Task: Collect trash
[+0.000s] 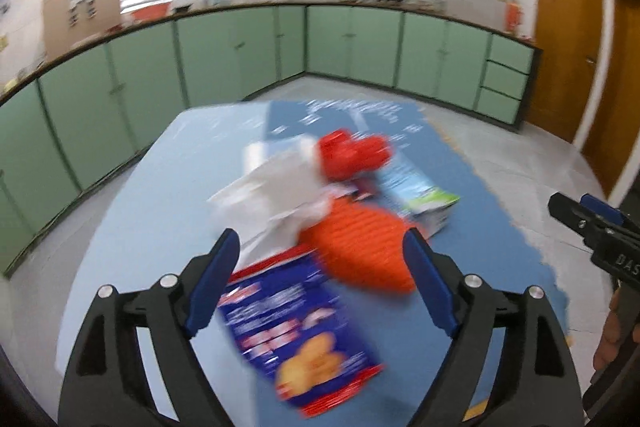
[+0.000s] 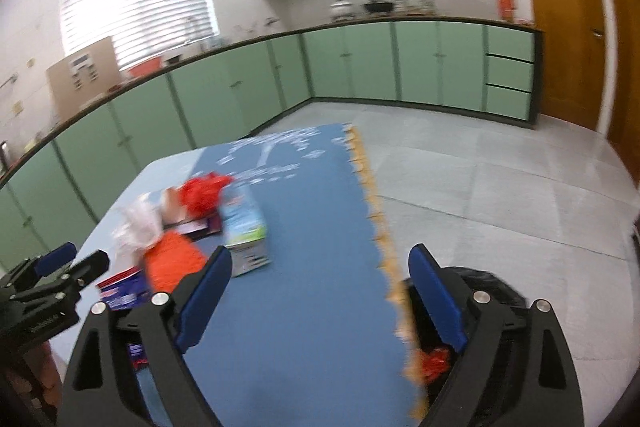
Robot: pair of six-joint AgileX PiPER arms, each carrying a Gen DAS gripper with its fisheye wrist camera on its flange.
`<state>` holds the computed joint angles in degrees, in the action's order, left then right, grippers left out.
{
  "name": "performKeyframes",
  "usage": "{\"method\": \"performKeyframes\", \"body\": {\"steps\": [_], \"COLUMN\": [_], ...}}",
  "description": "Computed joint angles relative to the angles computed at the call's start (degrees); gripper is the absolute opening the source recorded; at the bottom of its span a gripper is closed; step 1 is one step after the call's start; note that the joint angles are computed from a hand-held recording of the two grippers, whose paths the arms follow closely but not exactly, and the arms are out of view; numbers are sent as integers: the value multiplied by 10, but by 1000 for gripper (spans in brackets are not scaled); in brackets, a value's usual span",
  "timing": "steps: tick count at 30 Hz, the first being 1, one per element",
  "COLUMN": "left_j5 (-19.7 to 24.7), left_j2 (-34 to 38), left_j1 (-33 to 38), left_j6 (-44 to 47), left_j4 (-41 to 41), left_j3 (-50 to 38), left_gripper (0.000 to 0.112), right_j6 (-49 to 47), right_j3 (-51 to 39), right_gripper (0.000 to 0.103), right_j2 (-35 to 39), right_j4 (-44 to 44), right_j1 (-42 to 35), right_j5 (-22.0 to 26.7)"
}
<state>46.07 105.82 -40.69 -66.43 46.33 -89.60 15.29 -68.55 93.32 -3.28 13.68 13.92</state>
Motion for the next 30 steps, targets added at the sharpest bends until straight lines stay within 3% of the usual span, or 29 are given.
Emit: {"method": "performKeyframes", "body": {"steps": [8, 13, 20, 23, 25, 26, 28, 30], "left_j5": [-55, -95, -132, -132, -123, -123, -129, -130], "left_j2": [-41, -32, -11, -11, -8, -8, -13, -20], "left_j1": [51, 85, 119, 113, 104, 102, 105, 103], "left_j6": [-10, 30, 114, 113, 102, 101, 106, 92], "left_j4": [-32, -77, -175, -165, -149, -147, -156, -146], "left_j3": [103, 126, 122, 123, 120, 119, 123, 129], "left_gripper": [86, 86, 85, 69, 42, 37, 9, 8], "right_j6": [231, 276, 266, 266, 253, 249, 236, 215], "right_j3": [-16, -24, -36, -37, -37, -38, -41, -44], "right_gripper": [88, 88, 88, 88, 88, 88, 88, 88], "right_j2": [30, 37, 47, 50, 49, 50, 53, 57], "right_j4": [-248, -294, -286, -284, -271, -267, -252, -233], "right_j1": [98, 114, 111, 111, 108, 107, 106, 104], "right_j5": [-6, 4, 19, 23, 24, 24, 25, 26]}}
